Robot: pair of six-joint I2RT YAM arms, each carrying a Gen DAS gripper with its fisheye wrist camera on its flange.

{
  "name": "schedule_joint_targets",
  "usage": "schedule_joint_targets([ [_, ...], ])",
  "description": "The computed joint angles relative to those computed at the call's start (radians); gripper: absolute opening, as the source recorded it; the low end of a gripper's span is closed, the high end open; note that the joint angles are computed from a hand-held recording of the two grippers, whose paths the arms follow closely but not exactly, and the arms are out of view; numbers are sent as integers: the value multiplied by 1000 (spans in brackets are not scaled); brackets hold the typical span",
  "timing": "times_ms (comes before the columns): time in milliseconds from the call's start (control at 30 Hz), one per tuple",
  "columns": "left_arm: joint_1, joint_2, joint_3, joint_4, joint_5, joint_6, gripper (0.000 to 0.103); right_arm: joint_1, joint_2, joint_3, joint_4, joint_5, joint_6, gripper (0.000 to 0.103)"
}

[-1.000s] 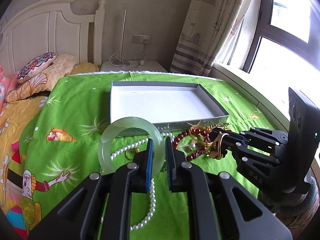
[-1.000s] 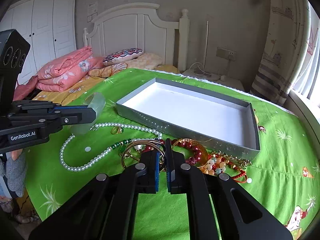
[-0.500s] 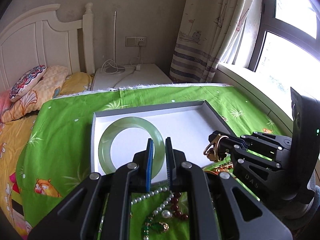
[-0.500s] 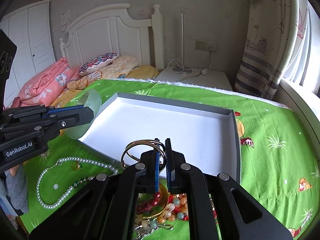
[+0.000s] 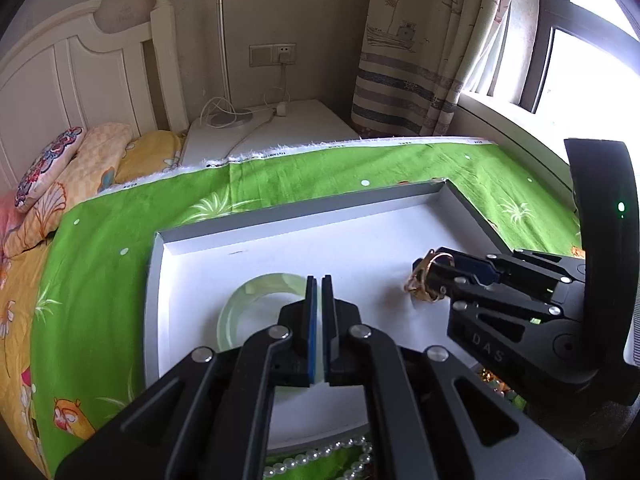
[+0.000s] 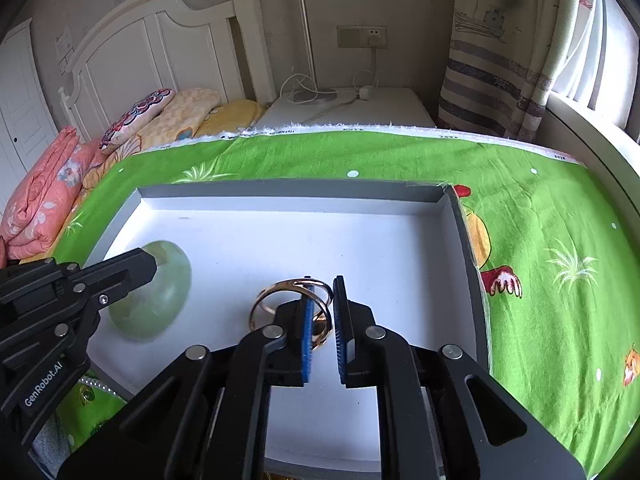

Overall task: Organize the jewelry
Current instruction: 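Carry the jade bangle and gold rings into the white tray and open both tools, then grasp the gold bangle with the right tool while the left tool grasps the red bead bracelet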

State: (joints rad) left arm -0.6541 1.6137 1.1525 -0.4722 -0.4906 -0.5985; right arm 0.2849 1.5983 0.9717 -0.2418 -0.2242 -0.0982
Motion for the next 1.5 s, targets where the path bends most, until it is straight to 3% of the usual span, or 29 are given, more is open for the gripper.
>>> schedule_joint_targets([
  [33, -2, -15, -17, 2, -12, -8, 39, -2, -6, -7, -1, 0, -9, 44],
  [100, -10, -56, -64, 25, -47, -44, 65, -8, -38, -43, 27, 17, -20, 68],
  [167, -11, -95, -103, 27, -55, -73, 67, -27, -70, -75, 44, -14, -32, 68],
  [333, -52, -195, -180, -38, -135, -173, 91, -81, -182, -156, 47, -83, -51, 68],
  [533, -189, -279, -213, -224, -264, -370, 100, -145, -396, -289, 19, -183, -120, 68],
  [867, -487, -318, -301, -396, -317, -747, 100, -161, -581, -400, -75, -225, -233, 63],
  [1033, -613, -258, -304, -449, -320, -874, 100, -72, -596, -418, -109, -178, -285, 36],
  [1167, -668, -229, -285, -503, -344, -943, 100, 6, -621, -435, -126, -134, -303, 27],
  [1500, -648, -313, -355, -399, -330, -900, 100, 140, -560, -419, -119, -28, -289, 19],
])
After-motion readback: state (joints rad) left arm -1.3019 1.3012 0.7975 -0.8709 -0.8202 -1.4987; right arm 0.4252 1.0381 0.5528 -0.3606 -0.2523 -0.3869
